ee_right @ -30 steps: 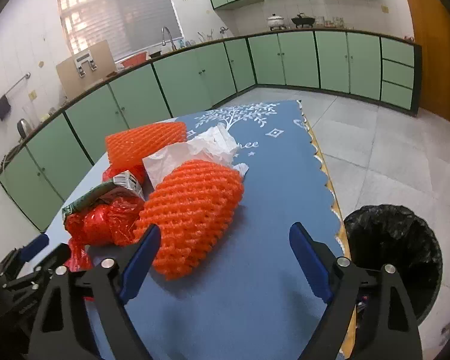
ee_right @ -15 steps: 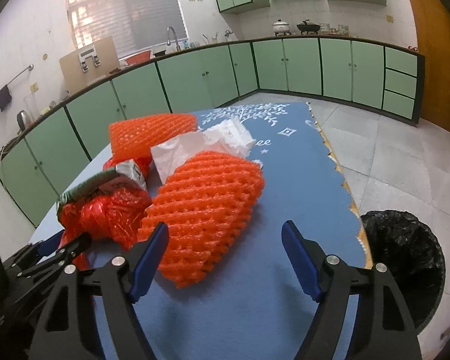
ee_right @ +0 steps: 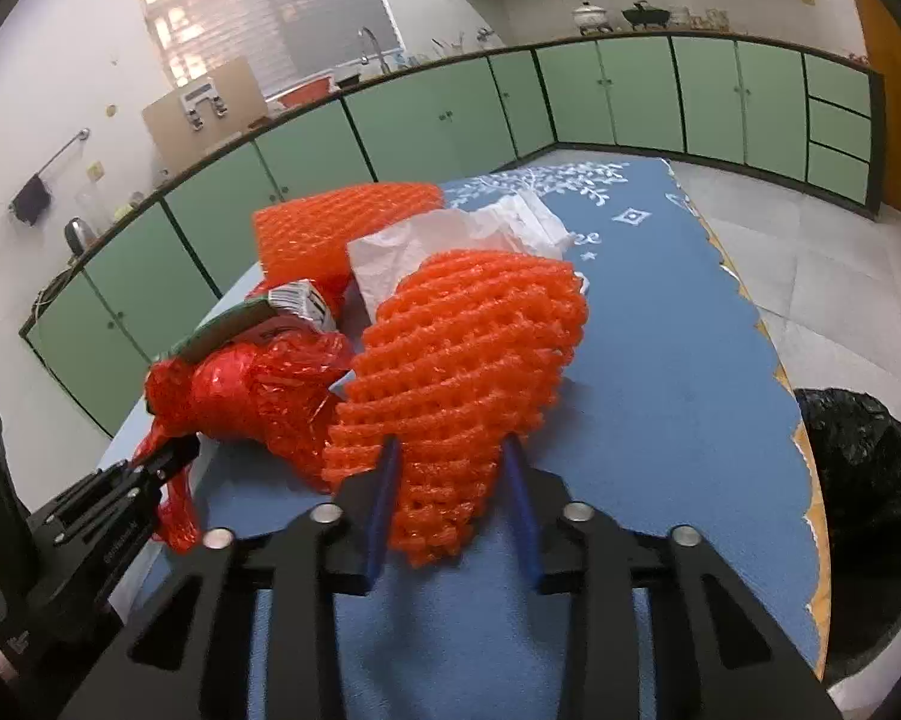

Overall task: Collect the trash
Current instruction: 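Grasp an orange foam net with the right gripper while the left grasps a red bag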

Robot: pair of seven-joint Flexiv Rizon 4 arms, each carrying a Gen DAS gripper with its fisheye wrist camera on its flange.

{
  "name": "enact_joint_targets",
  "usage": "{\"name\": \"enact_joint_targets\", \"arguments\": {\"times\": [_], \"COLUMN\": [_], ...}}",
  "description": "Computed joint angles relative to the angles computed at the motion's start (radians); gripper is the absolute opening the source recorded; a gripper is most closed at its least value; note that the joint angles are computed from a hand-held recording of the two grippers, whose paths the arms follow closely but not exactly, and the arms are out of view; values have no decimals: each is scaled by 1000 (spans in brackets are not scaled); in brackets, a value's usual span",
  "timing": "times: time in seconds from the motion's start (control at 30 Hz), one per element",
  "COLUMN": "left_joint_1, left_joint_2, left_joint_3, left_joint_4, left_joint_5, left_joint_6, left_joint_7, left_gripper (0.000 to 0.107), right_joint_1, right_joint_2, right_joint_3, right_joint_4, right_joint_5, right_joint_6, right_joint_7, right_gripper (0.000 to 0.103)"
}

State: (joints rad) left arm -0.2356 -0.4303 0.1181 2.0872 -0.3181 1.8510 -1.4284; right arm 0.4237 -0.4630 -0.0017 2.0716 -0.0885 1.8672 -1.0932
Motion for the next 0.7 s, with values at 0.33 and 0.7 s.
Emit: {"name": "enact_joint_targets", "arguments": {"times": [0.33, 0.7], "left_joint_1": [-31, 165], "left_joint_2": [55, 152], "left_joint_3": [-1, -196], "left_joint_4": [48, 90], "left_joint_5": [-18, 171], "left_joint_6": [111, 158], "left_joint_7": [18, -98], "left_gripper": [4, 3], "right_joint_1": [89, -6], "right_joint_2": [75, 193], "right_joint_3": [-77, 10], "right_joint_4": [65, 157], "right_joint_5": [87, 142], "right_joint_6": [72, 134], "right_joint_7": [-73, -124], "right_gripper": [20, 20]}}
